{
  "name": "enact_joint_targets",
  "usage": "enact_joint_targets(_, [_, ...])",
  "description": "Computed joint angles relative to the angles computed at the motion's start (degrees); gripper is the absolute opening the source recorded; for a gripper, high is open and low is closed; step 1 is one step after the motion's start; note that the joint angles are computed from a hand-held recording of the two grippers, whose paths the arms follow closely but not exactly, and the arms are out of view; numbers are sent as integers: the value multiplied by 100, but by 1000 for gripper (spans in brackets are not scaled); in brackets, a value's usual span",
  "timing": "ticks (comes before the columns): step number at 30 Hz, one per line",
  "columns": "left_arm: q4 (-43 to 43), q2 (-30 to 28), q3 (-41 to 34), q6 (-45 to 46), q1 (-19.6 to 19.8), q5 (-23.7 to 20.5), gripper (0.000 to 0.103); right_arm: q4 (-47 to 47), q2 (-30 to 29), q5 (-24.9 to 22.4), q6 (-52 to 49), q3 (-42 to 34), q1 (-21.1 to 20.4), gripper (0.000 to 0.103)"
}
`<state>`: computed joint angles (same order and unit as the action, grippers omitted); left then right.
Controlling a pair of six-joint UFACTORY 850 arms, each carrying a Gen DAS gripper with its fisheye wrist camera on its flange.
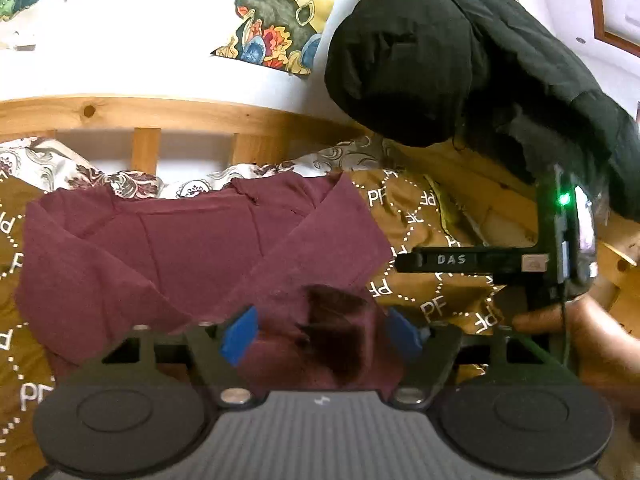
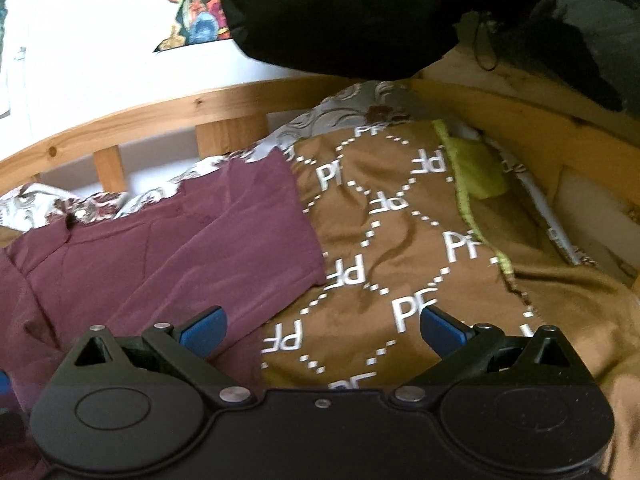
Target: Fold small clothes
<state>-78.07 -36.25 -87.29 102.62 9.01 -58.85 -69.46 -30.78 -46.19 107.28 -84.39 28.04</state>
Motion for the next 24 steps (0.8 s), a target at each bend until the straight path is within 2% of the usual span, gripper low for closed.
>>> enact_joint_targets(1, [117,35,-28,-133,24,18,79,-17,11,92,19,13,1,102])
enact_joint_targets(3, [213,132,-21,-314,94,69,87,-125,57,347,150,80,-11,102])
enact_joint_targets(5, [281,246,-13,-433,142,297,90,-355,156,774,439,215,-39,102])
enact_joint_targets(7, [389,325,-56,-626,180,657,93,-670,262,1262,807,356,-74,102])
enact_joint_targets(10, [625,302,-270,-971,186,1440,97,-981,335,1823,1075,431,-102,102])
enact_joint_targets(12, [888,149,-556,-1368,170,1940,97,-697,280,1993,684,341,-90,102])
enact_joint_targets(14, [1158,-124,-943,-1790,169,2224,97,-143,185,2110,2,207,-77,95])
enact_joint_targets(16, [1284,-459,-1354,-2057,175,2336,96,493,92,2278,-719,82,-81,87])
enact_joint_targets(18, [1289,-814,-1766,-2354,180,2436,93,1060,27,2421,-1315,2,-92,84])
enact_joint_targets(22, [1480,-1585,-2746,-3251,150,2151,86,1607,-49,2534,-1994,-68,-68,76])
enact_joint_targets(24, [1672,-1937,-3235,-3530,90,2076,78,1845,-92,2552,-2303,-116,-63,75])
